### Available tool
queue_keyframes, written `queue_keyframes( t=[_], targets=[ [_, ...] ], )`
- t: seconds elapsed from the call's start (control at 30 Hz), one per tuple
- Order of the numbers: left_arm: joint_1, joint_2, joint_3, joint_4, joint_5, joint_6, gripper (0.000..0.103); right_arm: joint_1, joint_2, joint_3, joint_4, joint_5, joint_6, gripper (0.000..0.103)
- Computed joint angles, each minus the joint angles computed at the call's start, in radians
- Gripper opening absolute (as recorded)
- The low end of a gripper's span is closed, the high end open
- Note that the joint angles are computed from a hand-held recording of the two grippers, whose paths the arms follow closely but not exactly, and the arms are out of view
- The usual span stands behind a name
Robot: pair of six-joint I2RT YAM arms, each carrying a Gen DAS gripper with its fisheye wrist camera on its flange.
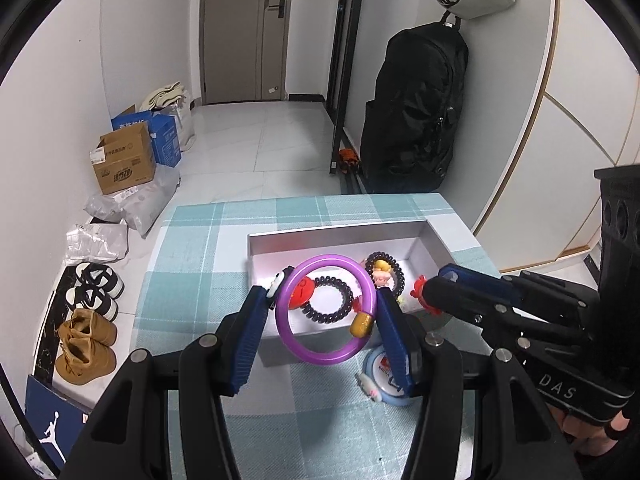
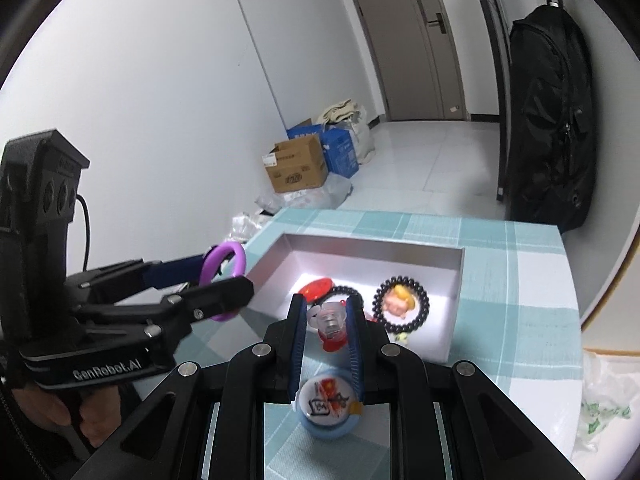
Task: Organize jewelry
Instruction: 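Carry the purple ring and figurine with both tools over the box and lower them, then open both tools to release the ring and figurine into the box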
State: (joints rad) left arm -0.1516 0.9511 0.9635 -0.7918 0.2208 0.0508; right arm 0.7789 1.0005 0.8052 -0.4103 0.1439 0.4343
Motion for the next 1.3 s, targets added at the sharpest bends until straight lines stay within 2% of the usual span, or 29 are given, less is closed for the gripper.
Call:
queue_keyframes(
  t=[0.3,0.57,0.93,1.3],
  targets=[
    [-0.027,0.064,0.023,0.038,0.006,-0.045,0.05,-0.101,-0.001,0.002,0.026,-0.096,0.008,0.018],
    [0.012,0.134,0.046,0.071,0.096,-0.079,0.05,-0.209,0.045,0.004,0.075,-0.215,0.016,0.018],
    [-0.018,0.224,0.072,0.083,0.089,-0.097,0.05,-0.329,0.119,0.015,0.107,-0.356,0.04,0.018],
    [-0.04,0.266,0.083,0.088,0.07,-0.106,0.05,-0.359,0.177,0.028,0.113,-0.393,0.054,0.019]
  ],
)
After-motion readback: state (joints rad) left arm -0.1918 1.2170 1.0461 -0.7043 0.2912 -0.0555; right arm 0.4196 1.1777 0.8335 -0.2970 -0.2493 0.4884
